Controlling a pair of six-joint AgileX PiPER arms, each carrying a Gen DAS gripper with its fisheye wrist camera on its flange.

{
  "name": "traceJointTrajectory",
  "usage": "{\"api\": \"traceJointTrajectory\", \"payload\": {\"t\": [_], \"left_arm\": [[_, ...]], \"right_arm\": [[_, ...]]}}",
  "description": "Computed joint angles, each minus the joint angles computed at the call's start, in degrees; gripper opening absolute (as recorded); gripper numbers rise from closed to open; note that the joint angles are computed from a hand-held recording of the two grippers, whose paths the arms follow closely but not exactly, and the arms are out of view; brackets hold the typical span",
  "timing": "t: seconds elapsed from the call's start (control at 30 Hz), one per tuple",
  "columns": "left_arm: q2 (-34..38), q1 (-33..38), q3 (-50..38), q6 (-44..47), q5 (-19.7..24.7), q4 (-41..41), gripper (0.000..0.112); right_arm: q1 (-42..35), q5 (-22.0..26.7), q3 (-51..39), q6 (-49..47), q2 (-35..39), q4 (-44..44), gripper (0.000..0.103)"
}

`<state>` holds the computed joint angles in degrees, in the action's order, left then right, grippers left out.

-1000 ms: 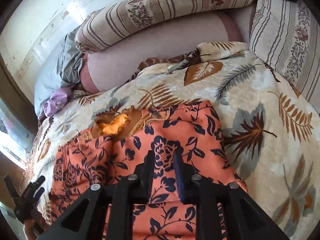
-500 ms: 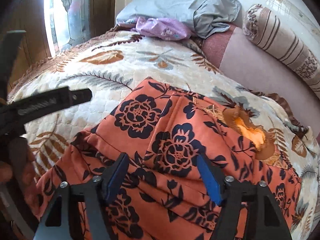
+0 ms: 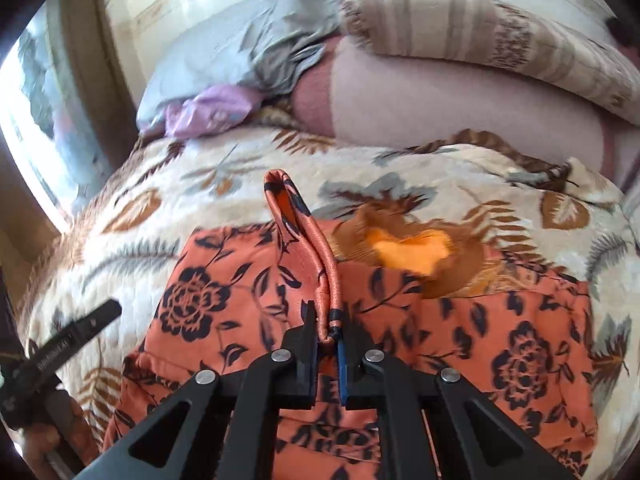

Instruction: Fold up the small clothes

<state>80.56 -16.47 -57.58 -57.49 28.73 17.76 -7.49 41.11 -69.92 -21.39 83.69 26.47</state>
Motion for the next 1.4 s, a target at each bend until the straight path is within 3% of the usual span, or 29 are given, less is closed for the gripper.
{"api": "traceJointTrajectory", "payload": {"t": [0.13, 0.2, 0.33, 0.43, 0.5, 0.53, 0.57, 0.73, 0.8, 0.87, 0.93, 1.1, 1.2, 1.3, 1.4], "left_arm": [[0.7, -0.7, -0.3, -0.5, 0.2, 0.7, 0.083], [1.9, -1.1, -1.1, 0.4, 0.7, 0.2, 0.083], [4.2, -2.1, -2.3, 2.9, 2.1, -1.6, 0.084], [4.7, -2.9, -2.5, 1.4, 2.6, 0.6, 0.084], [4.7, -3.2, -2.4, 0.4, 2.6, 1.6, 0.084], [4.7, -3.2, -2.4, -0.1, 2.6, 2.0, 0.084], [4.6, -3.2, -2.4, -0.3, 2.5, 2.2, 0.084], [4.6, -3.4, -2.2, -0.9, 2.1, 3.2, 0.084], [4.8, -3.4, -2.2, -0.6, 2.1, 3.0, 0.084], [5.0, -3.3, -2.2, 0.0, 2.1, 2.5, 0.084], [4.8, -3.2, -2.2, 0.1, 1.9, 2.5, 0.084], [2.0, -3.7, -0.8, -5.0, 1.3, 7.7, 0.084], [1.6, -4.7, -1.0, -6.6, 1.1, 10.5, 0.084], [8.1, -5.4, -6.0, 4.4, 7.3, 3.3, 0.084], [9.1, -7.2, -6.6, 4.0, 9.7, 6.4, 0.084]], "right_arm": [[-20.3, 8.1, 0.5, -8.6, 0.1, 14.7, 0.007], [-27.6, 7.8, 3.3, -10.0, 2.7, 16.7, 0.01], [-36.4, 12.9, 3.3, -8.6, 12.9, 15.6, 0.016], [-40.5, 15.4, 4.8, -15.2, 13.1, 22.1, 0.021], [-42.0, 19.2, 4.0, -17.3, 13.7, 26.0, 0.04], [-42.6, 20.2, 4.3, -18.1, 13.5, 27.9, 0.07], [-43.0, 20.5, 4.7, -18.7, 13.1, 29.8, 0.083], [-39.6, 19.3, 2.8, -13.2, 14.8, 27.0, 0.081], [-37.3, 17.1, 2.3, -10.7, 14.8, 22.8, 0.07], [-34.5, 17.0, 0.0, -7.1, 16.2, 17.9, 0.025], [-31.8, 16.1, -1.2, -5.7, 15.1, 13.7, 0.007], [-30.8, 14.9, -0.5, -8.6, 5.7, 11.0, 0.007], [-30.2, 13.3, 0.5, -7.4, 6.8, 6.6, 0.009], [-30.8, 15.1, 0.4, -4.4, 12.4, 2.0, 0.02], [-31.9, 10.6, 3.8, -7.6, 7.7, 3.5, 0.026]]}}
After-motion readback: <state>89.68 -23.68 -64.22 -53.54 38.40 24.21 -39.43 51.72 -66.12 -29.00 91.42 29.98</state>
